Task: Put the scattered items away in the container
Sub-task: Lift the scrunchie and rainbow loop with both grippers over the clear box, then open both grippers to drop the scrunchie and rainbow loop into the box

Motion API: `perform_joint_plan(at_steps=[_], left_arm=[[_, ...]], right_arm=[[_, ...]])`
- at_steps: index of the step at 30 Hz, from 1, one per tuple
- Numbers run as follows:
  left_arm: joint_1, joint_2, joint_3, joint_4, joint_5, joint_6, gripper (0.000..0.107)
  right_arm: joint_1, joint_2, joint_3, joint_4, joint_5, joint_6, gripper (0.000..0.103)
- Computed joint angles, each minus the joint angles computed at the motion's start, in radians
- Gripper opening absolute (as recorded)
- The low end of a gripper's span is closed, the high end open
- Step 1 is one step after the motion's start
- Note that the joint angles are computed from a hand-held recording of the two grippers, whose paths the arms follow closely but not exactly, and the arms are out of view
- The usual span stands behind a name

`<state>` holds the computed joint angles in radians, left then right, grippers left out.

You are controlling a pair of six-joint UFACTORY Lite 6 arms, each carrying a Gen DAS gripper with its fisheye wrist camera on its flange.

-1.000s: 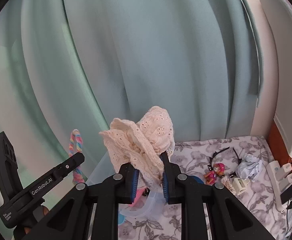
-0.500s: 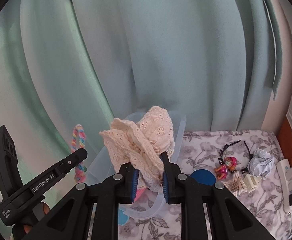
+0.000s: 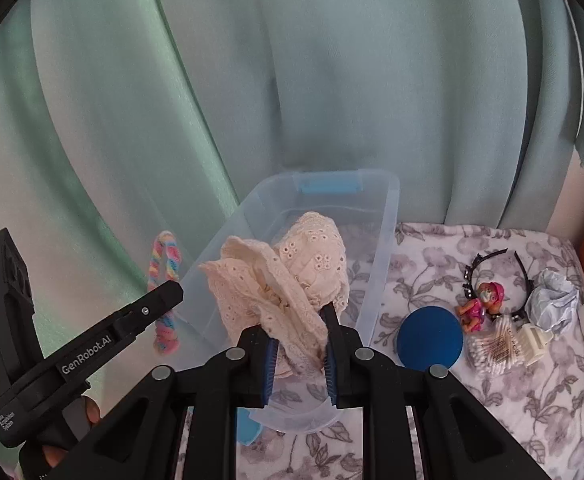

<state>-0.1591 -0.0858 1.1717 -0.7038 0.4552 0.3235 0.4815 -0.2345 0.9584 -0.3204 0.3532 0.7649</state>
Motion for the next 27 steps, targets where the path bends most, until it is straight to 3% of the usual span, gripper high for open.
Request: perform_joint_plan(at_steps=[7, 17, 27], left_arm=[[-0.003, 0.059, 0.021, 0.0, 0.001, -0.005, 0.023], [0.016, 0.159, 0.0, -0.141, -0.047, 0.161, 0.026], [0.004, 0.191, 0.01, -0.127, -0.056, 0.15, 0.033]], right_arm=[[0.006, 0.063, 0.011, 0.045, -0.009, -0.041, 0.022], [0.001, 0.129, 0.028, 0.142, -0.002, -0.133, 0.024], [0.005, 0.155, 0.034, 0.143, 0.008, -0.141, 0.028]])
